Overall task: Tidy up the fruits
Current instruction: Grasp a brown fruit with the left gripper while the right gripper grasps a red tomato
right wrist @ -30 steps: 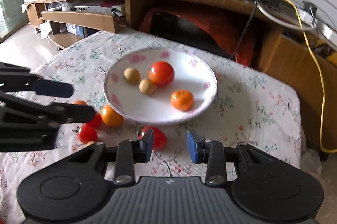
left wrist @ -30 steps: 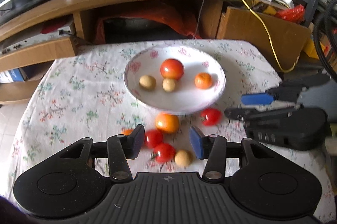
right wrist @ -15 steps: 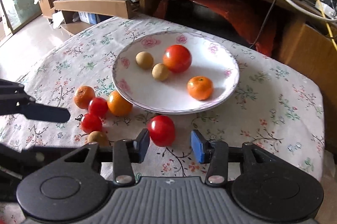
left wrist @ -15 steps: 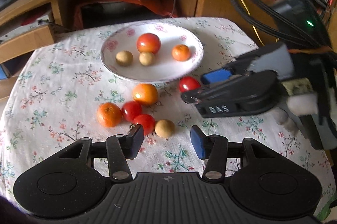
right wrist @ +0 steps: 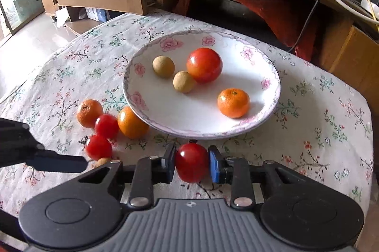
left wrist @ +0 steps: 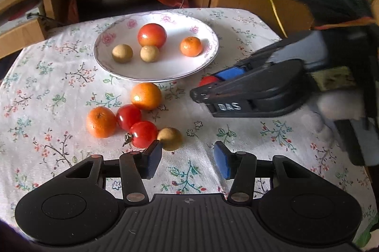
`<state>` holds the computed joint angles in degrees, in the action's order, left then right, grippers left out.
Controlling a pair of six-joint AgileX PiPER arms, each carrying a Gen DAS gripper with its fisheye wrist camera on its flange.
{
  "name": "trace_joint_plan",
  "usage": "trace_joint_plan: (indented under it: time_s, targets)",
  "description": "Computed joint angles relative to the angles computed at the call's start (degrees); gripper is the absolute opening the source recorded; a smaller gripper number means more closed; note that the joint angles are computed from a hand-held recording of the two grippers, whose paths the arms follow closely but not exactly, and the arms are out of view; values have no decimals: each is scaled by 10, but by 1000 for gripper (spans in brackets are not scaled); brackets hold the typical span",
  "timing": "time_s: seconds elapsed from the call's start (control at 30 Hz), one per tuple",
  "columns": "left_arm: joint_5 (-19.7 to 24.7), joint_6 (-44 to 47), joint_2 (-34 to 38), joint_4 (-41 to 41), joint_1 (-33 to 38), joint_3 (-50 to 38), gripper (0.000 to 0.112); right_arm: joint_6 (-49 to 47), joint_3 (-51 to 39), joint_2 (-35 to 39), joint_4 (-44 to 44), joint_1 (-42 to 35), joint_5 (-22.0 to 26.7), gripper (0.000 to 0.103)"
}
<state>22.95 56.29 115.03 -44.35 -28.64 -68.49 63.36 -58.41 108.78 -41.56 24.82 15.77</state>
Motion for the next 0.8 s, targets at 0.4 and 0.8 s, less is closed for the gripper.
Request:
trace_joint_plan:
  time_s: [0.4, 0.8]
  targets:
    - [-43, -115, 37, 92, -40, -38, 49, 30, 57, -40, -21, -10, -16, 31]
    - [-66, -166, 51, 137, -53, -54, 43, 95, 89, -59, -83, -15, -28, 31]
